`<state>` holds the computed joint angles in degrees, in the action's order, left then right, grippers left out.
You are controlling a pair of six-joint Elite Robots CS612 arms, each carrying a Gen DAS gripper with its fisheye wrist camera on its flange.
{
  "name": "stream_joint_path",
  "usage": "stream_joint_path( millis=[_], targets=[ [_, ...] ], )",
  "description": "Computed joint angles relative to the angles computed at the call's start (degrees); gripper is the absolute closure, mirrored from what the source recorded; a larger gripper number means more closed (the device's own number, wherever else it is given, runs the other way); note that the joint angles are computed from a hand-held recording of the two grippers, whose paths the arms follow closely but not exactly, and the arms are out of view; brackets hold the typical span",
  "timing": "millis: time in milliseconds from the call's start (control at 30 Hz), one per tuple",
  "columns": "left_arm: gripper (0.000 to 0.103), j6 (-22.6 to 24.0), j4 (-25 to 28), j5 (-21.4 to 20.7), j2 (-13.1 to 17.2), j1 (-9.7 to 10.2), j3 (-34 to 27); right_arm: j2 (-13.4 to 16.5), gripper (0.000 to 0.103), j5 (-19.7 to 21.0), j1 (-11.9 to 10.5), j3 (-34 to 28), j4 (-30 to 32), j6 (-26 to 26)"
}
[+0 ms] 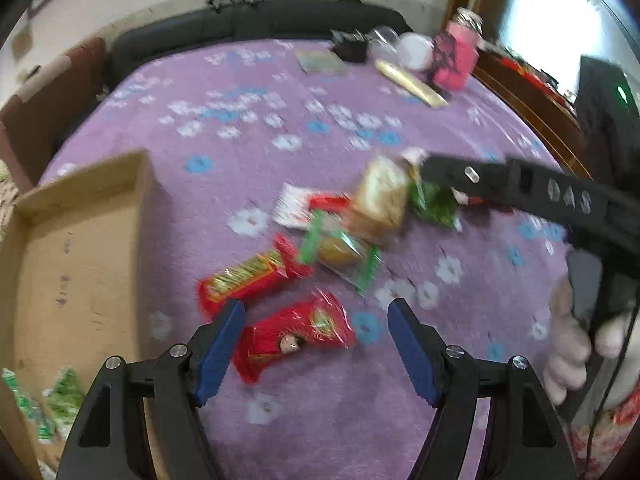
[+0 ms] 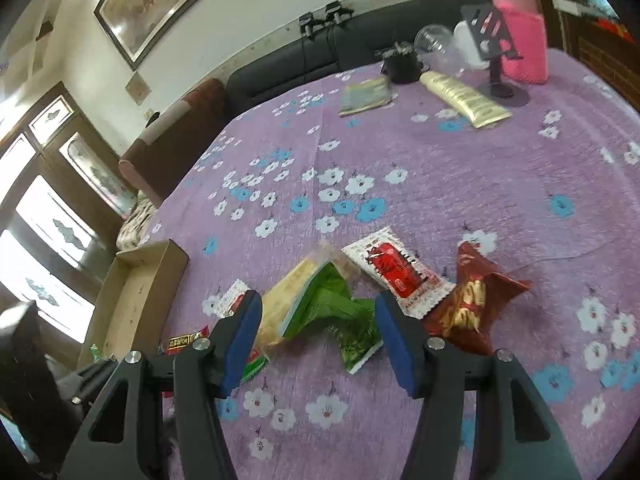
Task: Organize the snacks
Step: 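Grasp a red snack packet with left tool while right tool grasps a green bag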
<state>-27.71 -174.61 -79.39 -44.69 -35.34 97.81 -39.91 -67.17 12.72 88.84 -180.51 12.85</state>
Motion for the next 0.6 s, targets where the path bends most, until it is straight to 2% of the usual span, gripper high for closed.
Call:
stream_joint_path(
  millis=[67, 100, 167, 200, 333, 367, 433, 500, 533, 567, 600],
  targets=[
    [0.026, 0.87, -0.84, -6.31, -0.01, 0.43, 0.51, 0.16, 0.044, 4.61, -0.68, -0.29, 2.41, -0.98],
    [0.026, 1.18, -1.57, -8.19, -0.12, 0.49, 0.94, 0.16, 0.044, 6.88, -1.0, -0.28, 3.34, -1.36],
    [0.026, 2.54, -4.03, -10.2, -1.01, 0.19, 2.77, 0.11, 0.044, 11.96, -1.76, -0.16, 4.66, -1.85],
    [0.026, 2.78, -4.87, -9.98, -1.48, 0.01, 3.56, 0.05, 0.044, 12.98, -1.96, -0.05, 4.57, -1.77],
    [0.026, 1.87, -7.51, -5.55, -2.57, -0.44, 5.17, -0.02, 0.044, 9.33, -1.56, 0.03, 2.73, -1.03],
    [0.026, 1.38, -6.6, -3.83, -2.38, -0.55, 4.67, 0.08, 0.044, 8.54, -1.35, -0.14, 3.18, -1.21],
    [0.026, 1.15, -4.9, -3.15, -1.52, -0.55, 3.1, 0.13, 0.044, 6.78, -0.86, -0.32, 4.0, -2.18],
    [0.026, 1.42, -3.03, -2.12, -0.64, -0.81, 1.74, 0.06, 0.045, 3.31, -0.04, -0.29, 3.95, -3.75],
    [0.032, 1.36, -2.24, -1.88, -0.2, -0.95, 1.17, 0.04, 0.045, 1.81, 0.29, -0.27, 3.83, -4.33],
    [0.047, 1.37, -1.84, -2.22, 0.16, -0.99, 0.76, 0.06, 0.048, 0.39, 0.59, -0.25, 3.55, -4.53],
    [0.05, 1.59, -1.27, -1.47, 0.36, -1.11, 0.44, 0.09, 0.053, -0.48, 0.75, -0.26, 3.51, -4.7]
  ],
)
